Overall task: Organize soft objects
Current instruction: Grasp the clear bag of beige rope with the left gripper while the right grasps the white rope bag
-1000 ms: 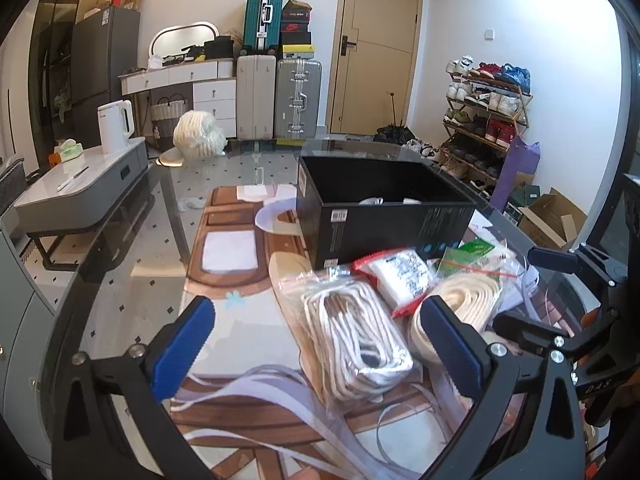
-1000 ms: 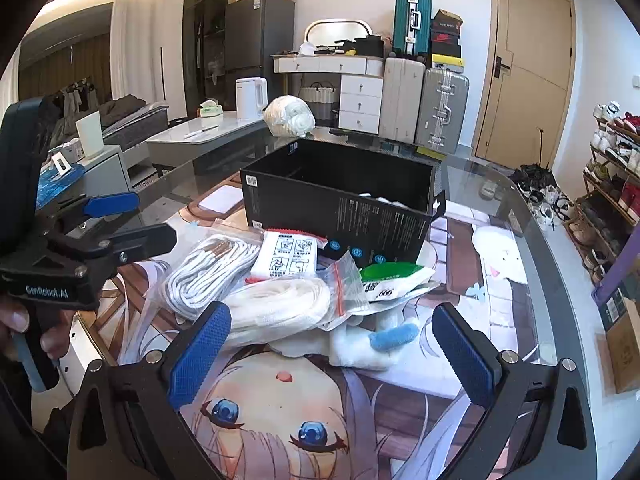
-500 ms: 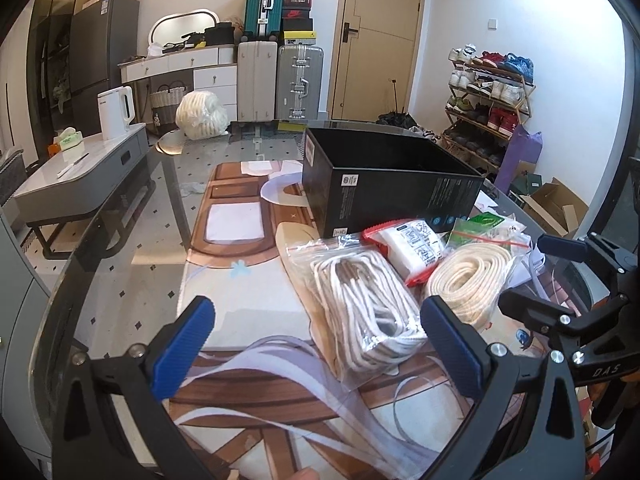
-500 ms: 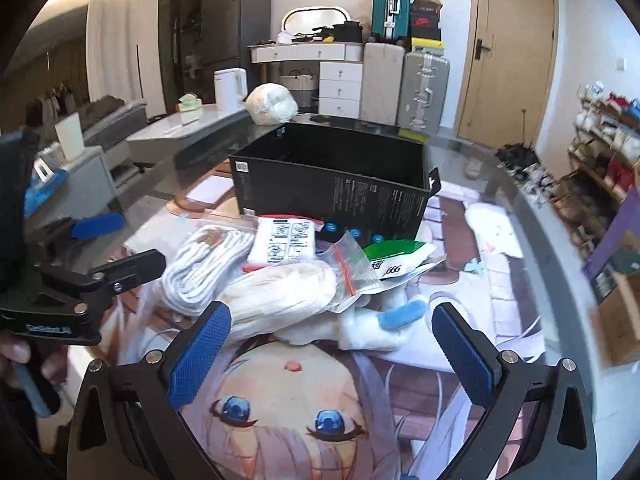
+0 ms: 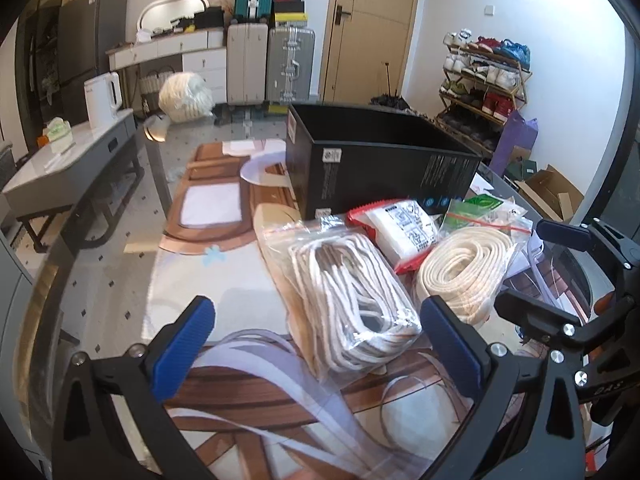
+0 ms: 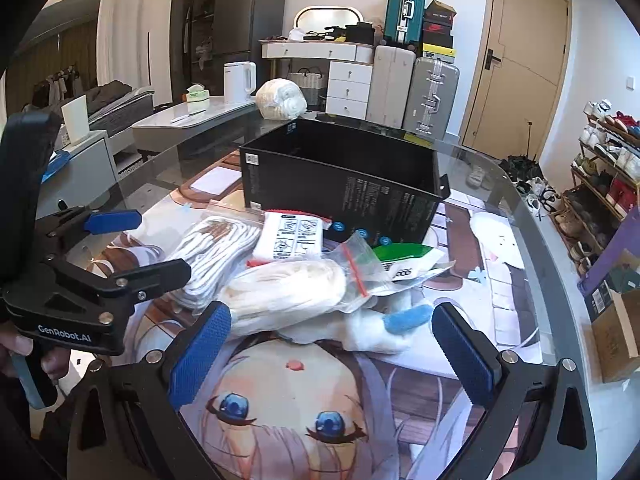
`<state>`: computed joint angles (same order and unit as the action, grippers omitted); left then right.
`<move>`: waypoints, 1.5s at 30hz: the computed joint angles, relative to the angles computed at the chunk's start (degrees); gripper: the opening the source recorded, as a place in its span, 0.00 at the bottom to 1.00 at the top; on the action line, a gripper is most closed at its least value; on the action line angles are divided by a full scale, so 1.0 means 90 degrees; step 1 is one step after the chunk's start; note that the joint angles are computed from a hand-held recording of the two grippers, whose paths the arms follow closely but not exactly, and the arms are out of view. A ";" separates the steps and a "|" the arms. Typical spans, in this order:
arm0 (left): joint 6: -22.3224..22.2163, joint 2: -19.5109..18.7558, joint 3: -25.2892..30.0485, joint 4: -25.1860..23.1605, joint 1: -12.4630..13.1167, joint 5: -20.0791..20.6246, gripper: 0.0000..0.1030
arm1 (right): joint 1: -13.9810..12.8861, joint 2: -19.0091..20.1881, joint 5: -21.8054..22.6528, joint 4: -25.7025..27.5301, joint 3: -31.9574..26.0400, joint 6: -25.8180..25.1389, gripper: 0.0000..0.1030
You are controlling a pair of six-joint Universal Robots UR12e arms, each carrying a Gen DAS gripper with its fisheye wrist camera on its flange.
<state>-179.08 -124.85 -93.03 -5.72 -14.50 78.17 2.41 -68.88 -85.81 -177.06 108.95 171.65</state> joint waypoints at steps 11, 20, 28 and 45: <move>-0.0124 -0.0181 0.0329 -0.0579 -0.0039 -0.0182 0.86 | -0.0081 0.0005 -0.0016 0.0006 0.0006 0.0063 0.99; -0.0004 -0.0186 0.0269 -0.0358 0.0017 -0.0026 0.42 | -0.0089 0.0034 -0.0016 -0.0039 -0.0038 -0.0159 0.99; -0.0295 -0.0048 -0.0025 -0.0004 0.0108 -0.0076 0.38 | -0.0047 -0.0013 0.0210 0.0137 -0.0106 -0.0817 0.99; -0.0419 0.0119 -0.0302 0.0321 0.0132 0.0127 0.38 | 0.0026 0.0285 0.0757 0.1821 -0.0796 -0.2330 0.99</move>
